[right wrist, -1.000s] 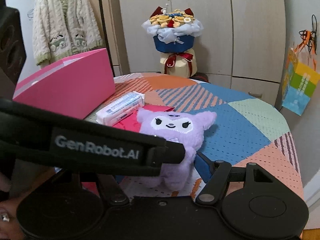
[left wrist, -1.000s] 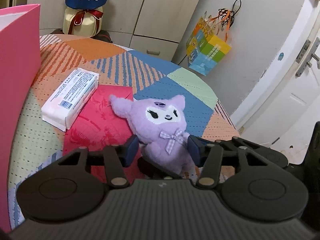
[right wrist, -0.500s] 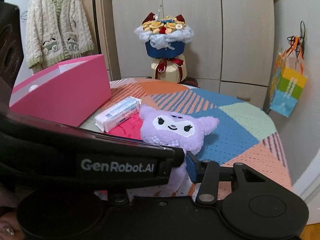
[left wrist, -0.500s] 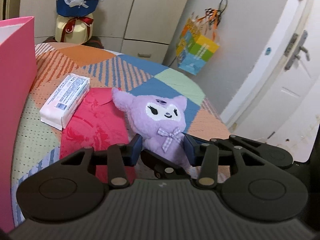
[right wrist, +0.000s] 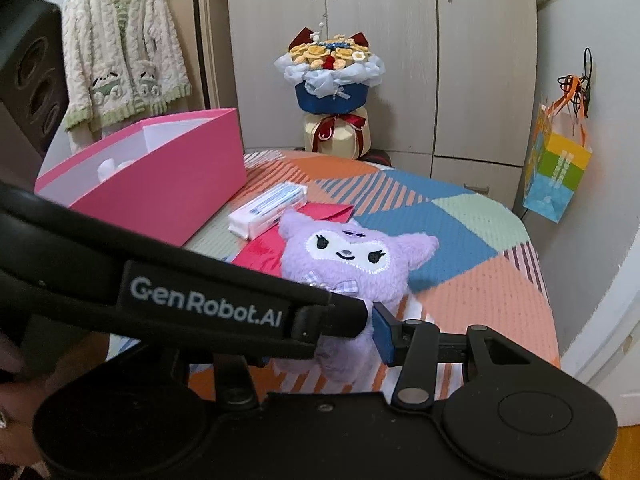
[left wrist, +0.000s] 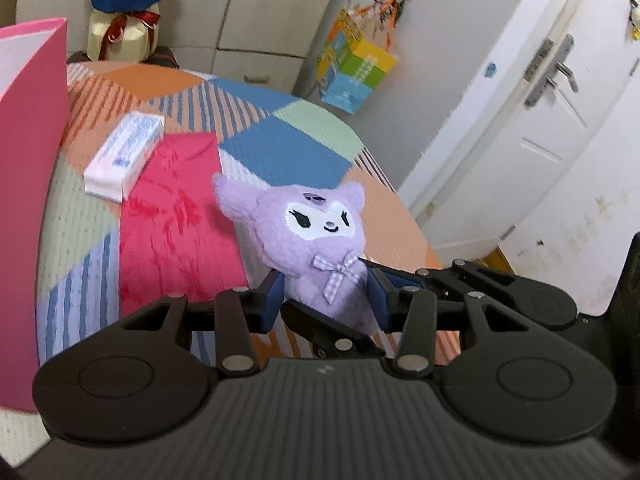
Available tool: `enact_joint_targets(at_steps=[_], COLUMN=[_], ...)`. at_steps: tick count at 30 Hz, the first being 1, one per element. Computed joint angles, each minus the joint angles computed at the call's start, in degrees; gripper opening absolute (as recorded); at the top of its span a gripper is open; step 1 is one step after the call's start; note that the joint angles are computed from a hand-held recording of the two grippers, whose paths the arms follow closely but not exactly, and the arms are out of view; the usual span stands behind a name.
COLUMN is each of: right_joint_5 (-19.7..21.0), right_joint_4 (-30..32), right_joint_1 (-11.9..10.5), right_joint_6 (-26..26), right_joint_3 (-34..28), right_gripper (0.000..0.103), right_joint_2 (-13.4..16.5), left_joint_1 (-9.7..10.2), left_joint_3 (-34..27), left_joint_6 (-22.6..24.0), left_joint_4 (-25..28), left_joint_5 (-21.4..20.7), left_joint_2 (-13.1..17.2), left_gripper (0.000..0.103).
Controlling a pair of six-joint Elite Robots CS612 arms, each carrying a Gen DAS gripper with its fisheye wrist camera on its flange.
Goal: Organize soft objects
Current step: 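Reach the left gripper to the purple plush toy and close on it, then lift the purple plush with the left gripper and lower it into the pink box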
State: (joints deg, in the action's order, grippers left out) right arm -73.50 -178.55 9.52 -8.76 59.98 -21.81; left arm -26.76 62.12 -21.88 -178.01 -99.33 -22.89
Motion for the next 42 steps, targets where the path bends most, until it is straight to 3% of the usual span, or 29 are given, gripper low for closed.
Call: enact_joint_targets(at_steps=[4, 7, 11, 17, 25, 32, 37, 42], right_joint_5=[-4.4, -5.5, -3.8, -1.7, 1.9, 6.5, 9.7, 13.0], right_joint_4=[1.4, 0.5, 0.8, 0.9, -1.0, -1.1, 0.0, 1.6], right_joint_1=[1.1, 1.7, 1.8, 2.5, 3.8, 4.9, 5.4, 6.0], right_joint_6=[-2.9, -3.6, -4.7, -11.2, -17.8, -20.0, -17.9, -14.3], right_joint_3=[4.0, 6.3, 9.3, 14.5, 18.1, 17.3, 14.1, 9.0], right_gripper=[0.053, 0.053, 0.053, 0.053, 0.054, 0.054, 0.054, 0.054], right_joint_2=[-2.7, -4.0, -5.9, -9.5, -12.9, -13.5, -12.6, -10.5], left_joint_1=[0.14, 0.06, 0.44, 1.12, 1.55, 2.76, 4.64, 5.83], left_joint_3=[2.9, 5.5, 9.4, 16.3, 25.3, 29.5, 29.8, 29.6], left_joint_6=[0.4, 1.4, 1.8, 3.9, 4.8, 3.6, 0.4, 1.0], left_joint_4=[0.0, 0.3, 1.1, 1.0, -6.4, -10.3, -12.3, -14.8], left_joint_5=[-2.5, -2.7, -4.7, -7.7, -5.6, -3.3, -3.7, -0.6], left_joint_2=[-1.5, -3.1, -5.6, -10.0, -15.4, -18.6, -19.4, -19.8], left_gripper=[0.044, 0.044, 0.044, 0.044, 0.044, 0.044, 0.044, 0.044])
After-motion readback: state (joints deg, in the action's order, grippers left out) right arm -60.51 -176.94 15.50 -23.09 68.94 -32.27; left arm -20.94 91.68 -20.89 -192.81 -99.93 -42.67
